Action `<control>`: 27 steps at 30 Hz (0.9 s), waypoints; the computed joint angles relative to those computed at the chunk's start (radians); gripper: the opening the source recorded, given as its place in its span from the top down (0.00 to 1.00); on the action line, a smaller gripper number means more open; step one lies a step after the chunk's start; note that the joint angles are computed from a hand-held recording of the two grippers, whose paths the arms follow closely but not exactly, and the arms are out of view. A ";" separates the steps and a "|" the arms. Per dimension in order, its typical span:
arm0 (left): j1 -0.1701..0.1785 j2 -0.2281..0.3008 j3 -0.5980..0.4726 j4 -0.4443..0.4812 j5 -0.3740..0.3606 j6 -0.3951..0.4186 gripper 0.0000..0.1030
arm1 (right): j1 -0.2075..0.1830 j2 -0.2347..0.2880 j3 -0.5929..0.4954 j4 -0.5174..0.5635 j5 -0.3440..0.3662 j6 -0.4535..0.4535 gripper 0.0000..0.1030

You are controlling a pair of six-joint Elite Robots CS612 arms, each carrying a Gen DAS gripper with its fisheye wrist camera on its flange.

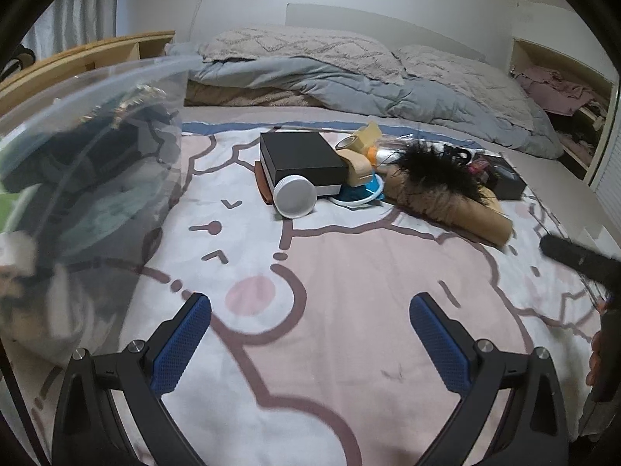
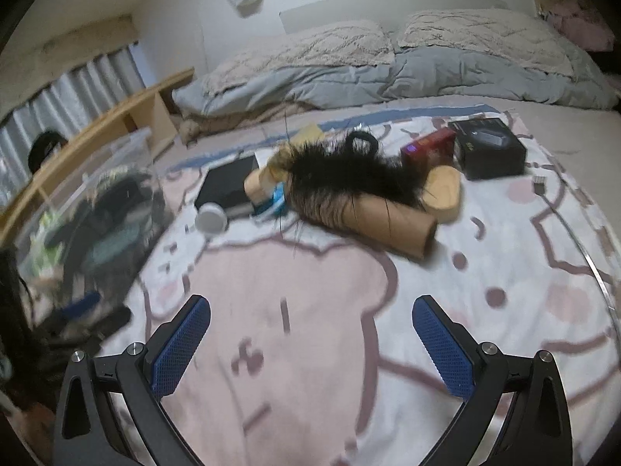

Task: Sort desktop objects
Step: 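Move both grippers toward the cluster of items on the bed, then grasp the rope-wrapped cardboard tube with the right gripper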

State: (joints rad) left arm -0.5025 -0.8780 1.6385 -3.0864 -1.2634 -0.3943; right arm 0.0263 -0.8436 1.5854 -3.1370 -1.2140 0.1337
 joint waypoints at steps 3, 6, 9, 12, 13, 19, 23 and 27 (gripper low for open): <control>0.009 0.026 -0.030 0.025 -0.015 -0.012 0.00 | -0.004 0.036 -0.040 -0.042 -0.035 0.015 0.00; 0.014 0.047 -0.045 0.041 -0.031 -0.017 0.00 | -0.014 0.063 -0.072 -0.052 -0.034 0.032 0.00; 0.018 0.062 -0.056 0.075 -0.043 -0.017 0.00 | -0.027 0.090 -0.101 -0.044 0.003 0.062 0.00; 0.025 0.073 -0.067 0.116 -0.075 -0.035 0.00 | -0.033 0.111 -0.123 -0.038 0.019 0.068 0.00; 0.026 0.077 -0.073 0.130 -0.085 -0.042 0.00 | -0.035 0.117 -0.129 -0.042 0.026 0.067 0.00; 0.030 0.084 -0.081 0.156 -0.102 -0.052 0.00 | -0.036 0.138 -0.150 -0.047 0.071 0.090 0.00; 0.031 0.087 -0.086 0.167 -0.109 -0.053 0.00 | -0.041 0.132 -0.139 -0.048 0.116 0.124 0.00; 0.035 0.087 -0.083 0.160 -0.126 -0.060 0.00 | -0.048 0.131 -0.125 -0.073 0.205 0.199 0.00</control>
